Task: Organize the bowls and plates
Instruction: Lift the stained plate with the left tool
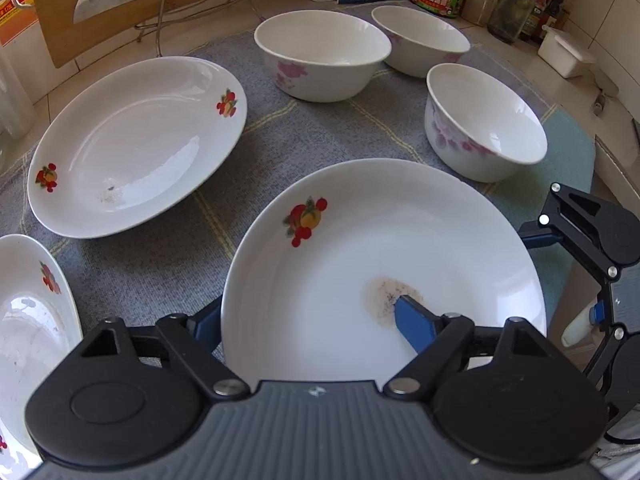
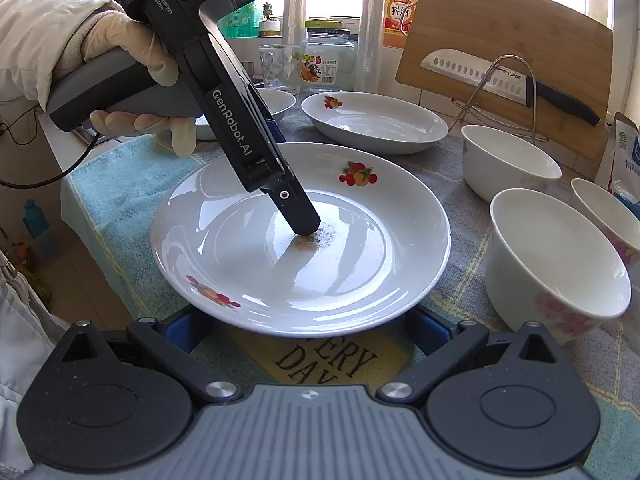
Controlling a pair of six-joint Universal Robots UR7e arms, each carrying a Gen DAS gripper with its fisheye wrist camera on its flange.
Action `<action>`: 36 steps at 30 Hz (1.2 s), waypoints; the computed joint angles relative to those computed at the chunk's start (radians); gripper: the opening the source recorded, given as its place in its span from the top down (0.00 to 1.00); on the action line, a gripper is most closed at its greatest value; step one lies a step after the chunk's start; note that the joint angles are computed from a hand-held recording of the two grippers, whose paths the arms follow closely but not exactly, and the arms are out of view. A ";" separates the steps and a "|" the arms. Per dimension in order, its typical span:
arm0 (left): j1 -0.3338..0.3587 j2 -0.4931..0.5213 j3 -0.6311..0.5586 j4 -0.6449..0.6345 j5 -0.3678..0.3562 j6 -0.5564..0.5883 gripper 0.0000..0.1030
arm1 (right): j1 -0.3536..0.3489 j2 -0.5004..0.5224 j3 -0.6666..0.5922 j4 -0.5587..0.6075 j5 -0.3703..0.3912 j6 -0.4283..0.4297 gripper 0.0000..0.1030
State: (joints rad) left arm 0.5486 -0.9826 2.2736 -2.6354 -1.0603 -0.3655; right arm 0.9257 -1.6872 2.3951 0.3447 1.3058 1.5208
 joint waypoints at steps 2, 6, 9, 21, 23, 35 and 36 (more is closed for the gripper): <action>0.004 -0.003 -0.002 0.004 -0.006 0.010 0.18 | 0.004 0.001 0.001 -0.004 0.003 0.006 0.00; 0.013 -0.005 -0.011 0.018 -0.021 0.043 0.19 | 0.020 0.004 -0.003 -0.006 0.019 0.013 0.00; 0.021 -0.007 -0.019 0.030 -0.030 0.061 0.20 | 0.030 0.007 -0.004 -0.010 0.027 0.016 0.00; 0.061 -0.017 -0.052 0.069 -0.085 0.140 0.21 | 0.087 0.038 -0.027 -0.010 0.073 0.061 0.00; 0.073 -0.023 -0.056 0.071 -0.105 0.145 0.21 | 0.094 0.041 -0.030 -0.012 0.081 0.068 0.00; 0.099 -0.046 -0.056 0.062 -0.155 0.167 0.21 | 0.139 0.054 -0.044 -0.017 0.128 0.100 0.00; 0.099 -0.046 -0.057 0.062 -0.154 0.167 0.21 | 0.142 0.053 -0.044 -0.017 0.128 0.100 0.00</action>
